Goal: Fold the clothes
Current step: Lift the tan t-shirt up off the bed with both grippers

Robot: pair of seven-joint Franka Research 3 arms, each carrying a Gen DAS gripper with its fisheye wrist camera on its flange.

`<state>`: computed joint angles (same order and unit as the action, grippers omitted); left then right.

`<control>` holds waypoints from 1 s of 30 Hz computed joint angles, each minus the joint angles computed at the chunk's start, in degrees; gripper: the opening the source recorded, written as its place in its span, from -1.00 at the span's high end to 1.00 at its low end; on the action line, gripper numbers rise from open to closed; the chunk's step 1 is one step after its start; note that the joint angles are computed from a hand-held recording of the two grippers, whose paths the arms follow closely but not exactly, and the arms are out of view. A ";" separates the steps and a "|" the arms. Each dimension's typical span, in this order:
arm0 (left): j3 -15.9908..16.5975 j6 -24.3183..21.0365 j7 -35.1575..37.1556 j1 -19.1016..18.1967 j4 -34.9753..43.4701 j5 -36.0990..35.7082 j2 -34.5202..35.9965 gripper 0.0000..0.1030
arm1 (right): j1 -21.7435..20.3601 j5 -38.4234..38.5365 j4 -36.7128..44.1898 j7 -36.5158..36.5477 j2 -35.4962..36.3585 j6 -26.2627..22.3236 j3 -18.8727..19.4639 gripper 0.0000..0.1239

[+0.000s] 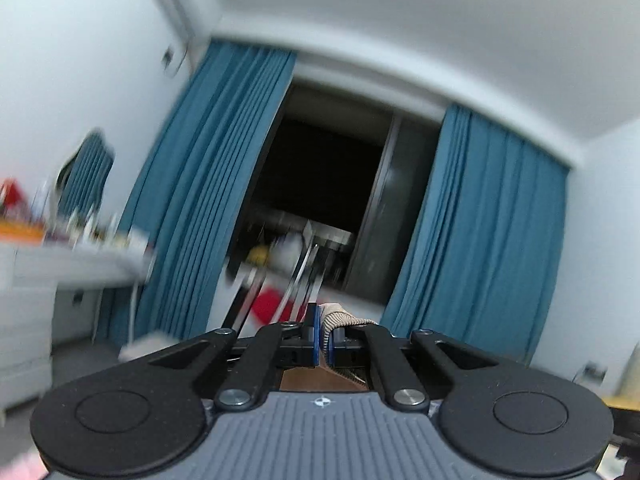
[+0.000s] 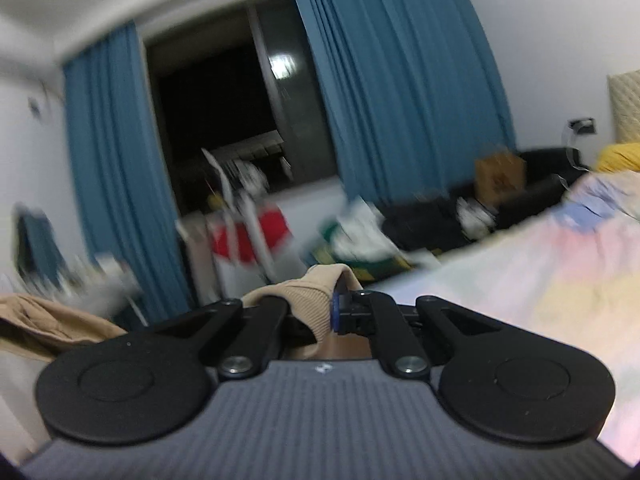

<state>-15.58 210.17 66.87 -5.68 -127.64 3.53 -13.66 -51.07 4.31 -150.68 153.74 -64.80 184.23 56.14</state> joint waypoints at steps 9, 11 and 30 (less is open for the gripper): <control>6.90 -10.79 -5.54 -2.76 17.42 9.96 -8.05 0.92 | 4.17 -1.78 14.38 -14.51 0.16 -0.05 -17.37 0.91; 8.87 -13.31 -6.81 -4.56 20.94 12.15 -9.24 0.91 | 4.65 -1.37 18.22 -17.07 0.12 -1.31 -19.83 0.91; 9.99 -23.71 -0.13 -9.30 24.27 11.68 -6.11 0.86 | 10.45 -3.99 24.73 -25.50 4.17 -11.95 -24.12 0.90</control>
